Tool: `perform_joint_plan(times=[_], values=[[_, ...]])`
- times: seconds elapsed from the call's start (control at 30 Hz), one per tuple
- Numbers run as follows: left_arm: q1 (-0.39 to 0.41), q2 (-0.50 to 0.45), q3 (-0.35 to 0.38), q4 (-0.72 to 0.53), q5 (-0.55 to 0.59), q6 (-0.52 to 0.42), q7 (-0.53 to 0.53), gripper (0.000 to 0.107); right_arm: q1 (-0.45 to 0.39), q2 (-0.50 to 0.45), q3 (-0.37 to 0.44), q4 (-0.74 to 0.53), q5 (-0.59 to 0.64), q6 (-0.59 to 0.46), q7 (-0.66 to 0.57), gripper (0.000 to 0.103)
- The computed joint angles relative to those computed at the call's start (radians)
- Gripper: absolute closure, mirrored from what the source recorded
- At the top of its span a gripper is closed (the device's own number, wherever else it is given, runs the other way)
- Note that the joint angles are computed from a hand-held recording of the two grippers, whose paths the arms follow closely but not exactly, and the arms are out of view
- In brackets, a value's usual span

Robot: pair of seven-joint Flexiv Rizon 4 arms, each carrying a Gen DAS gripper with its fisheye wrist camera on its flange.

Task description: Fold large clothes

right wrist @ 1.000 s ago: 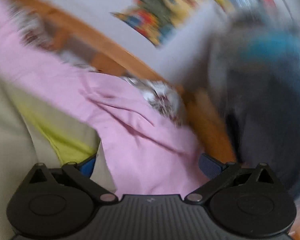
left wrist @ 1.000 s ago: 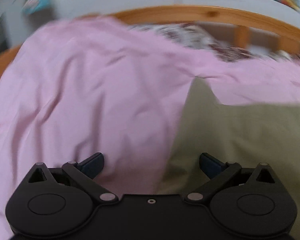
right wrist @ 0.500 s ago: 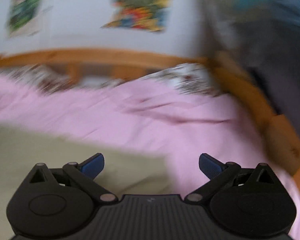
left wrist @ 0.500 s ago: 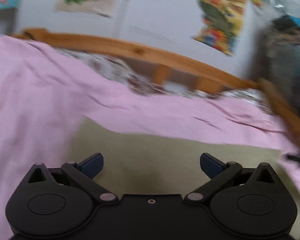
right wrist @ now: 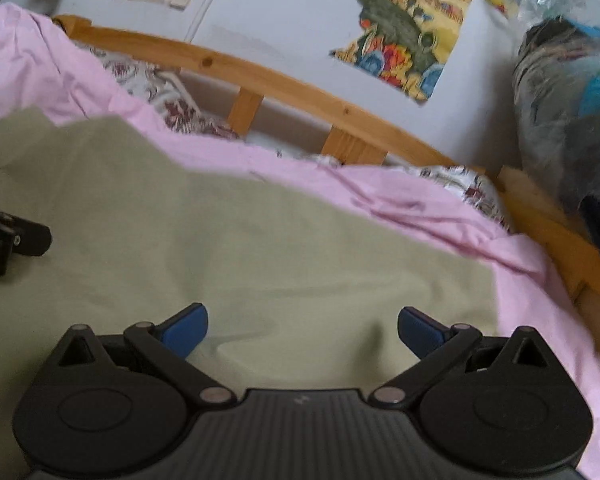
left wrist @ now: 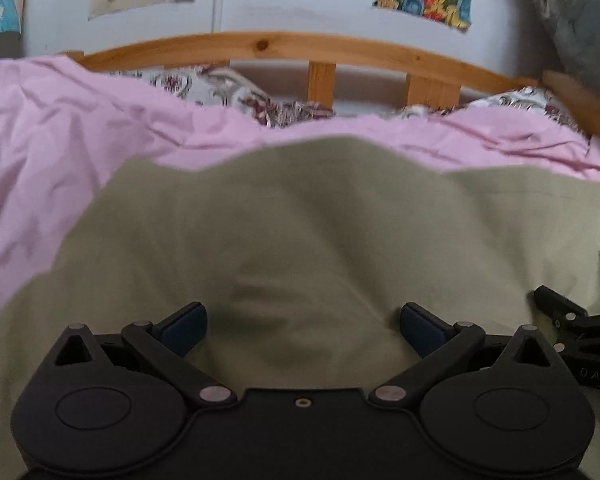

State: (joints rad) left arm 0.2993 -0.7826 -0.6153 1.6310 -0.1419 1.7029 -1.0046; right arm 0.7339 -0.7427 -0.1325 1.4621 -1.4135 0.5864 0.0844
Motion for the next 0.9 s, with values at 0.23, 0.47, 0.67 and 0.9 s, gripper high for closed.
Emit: perform_joint_plan(times=[0.23, 0.47, 0.67, 0.9], values=[[-0.069, -0.010, 0.079, -0.041, -0.019, -0.015, -0.014, 0.004, 0.006, -0.043, -0.012, -0.037, 0.023, -0.016, -0.032, 0.000], [0.045, -0.026, -0.067, -0.013, -0.037, -0.043, 0.011, 0.004, -0.062, 0.036, 0.015, 0.042, 0.035, 0.155, 0.065, 0.000], [0.249, 0.032, -0.252, 0.143, -0.060, -0.021, -0.009, 0.004, 0.005, 0.134, 0.048, 0.128, -0.047, 0.041, 0.120, 0.000], [0.255, 0.089, -0.178, 0.218, 0.044, 0.036, -0.054, 0.004, 0.033, 0.079, 0.064, 0.106, -0.127, 0.023, 0.153, 0.000]])
